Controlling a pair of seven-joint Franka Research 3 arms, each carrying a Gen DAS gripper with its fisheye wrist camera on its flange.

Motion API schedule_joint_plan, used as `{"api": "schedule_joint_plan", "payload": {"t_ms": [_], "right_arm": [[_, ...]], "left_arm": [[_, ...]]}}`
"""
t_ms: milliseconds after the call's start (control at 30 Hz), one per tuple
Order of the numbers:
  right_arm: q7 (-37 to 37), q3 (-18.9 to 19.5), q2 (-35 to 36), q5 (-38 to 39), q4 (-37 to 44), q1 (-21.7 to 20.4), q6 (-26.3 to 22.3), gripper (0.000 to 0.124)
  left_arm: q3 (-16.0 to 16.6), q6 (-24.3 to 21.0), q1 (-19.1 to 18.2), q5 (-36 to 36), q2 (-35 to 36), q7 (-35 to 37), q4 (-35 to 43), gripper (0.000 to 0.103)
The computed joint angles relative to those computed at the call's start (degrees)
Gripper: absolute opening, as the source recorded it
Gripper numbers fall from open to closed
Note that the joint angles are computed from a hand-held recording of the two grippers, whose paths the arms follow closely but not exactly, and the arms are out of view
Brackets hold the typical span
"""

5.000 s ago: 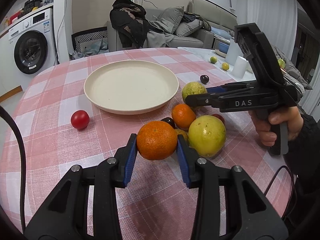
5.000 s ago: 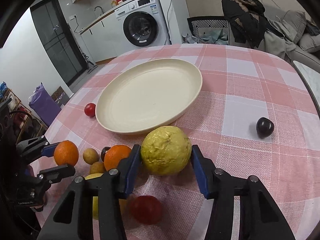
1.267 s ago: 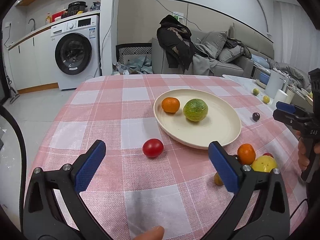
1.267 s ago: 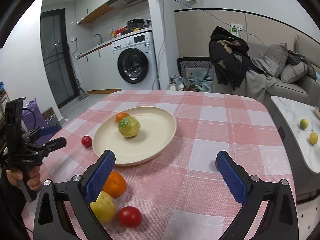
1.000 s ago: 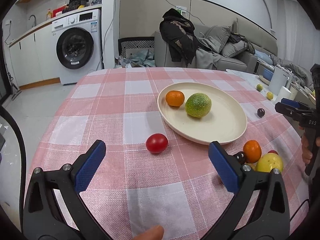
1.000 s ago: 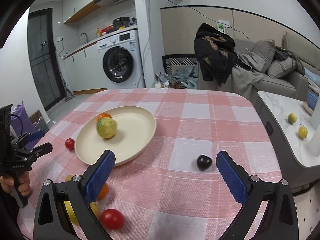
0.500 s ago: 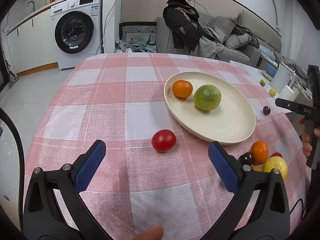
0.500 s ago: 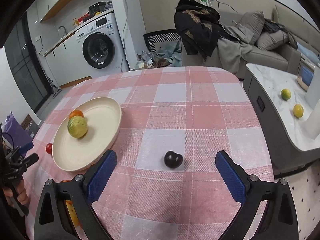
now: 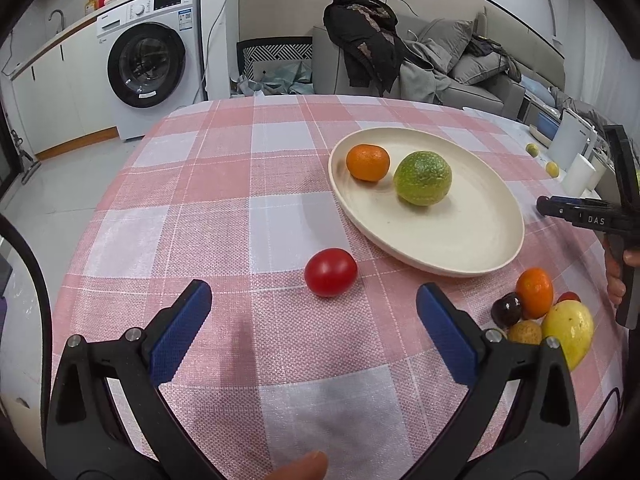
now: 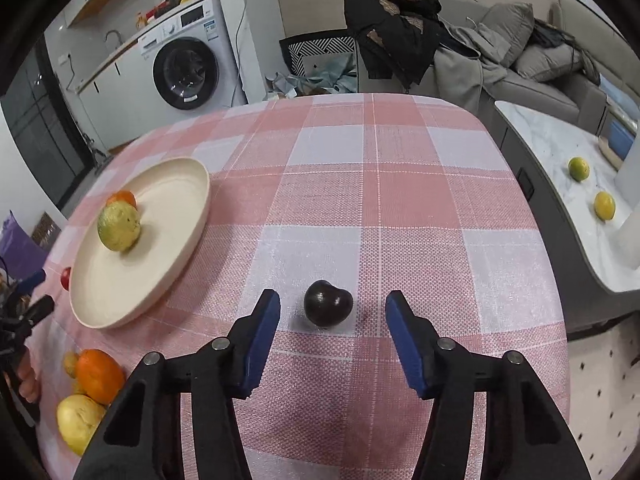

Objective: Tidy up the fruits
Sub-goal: 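Move the right tool to the dark plum and close on it, then grasp the red tomato with the left gripper while the right tool holds the plum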

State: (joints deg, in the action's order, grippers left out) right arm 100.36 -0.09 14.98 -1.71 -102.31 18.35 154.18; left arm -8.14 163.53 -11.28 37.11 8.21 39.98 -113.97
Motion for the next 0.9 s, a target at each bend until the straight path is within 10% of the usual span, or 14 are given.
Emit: {"api": "schedule_joint_plan", "payload": {"t_ms": [633, 900], "right_arm": [[4.7, -2.1, 0.9, -10.4, 0.4, 2.6, 0.2, 0.025], [-3.6, 2.3, -2.7, -0.9, -5.2, -0.4, 10.7, 0.025]], "left_arm": [[-0.7, -0.9, 0.1, -3.2, 0.0, 2.3, -0.3, 0.102], [-0.8, -1.9, 0.2, -5.1, 1.2, 4.2, 1.1, 0.097]]}}
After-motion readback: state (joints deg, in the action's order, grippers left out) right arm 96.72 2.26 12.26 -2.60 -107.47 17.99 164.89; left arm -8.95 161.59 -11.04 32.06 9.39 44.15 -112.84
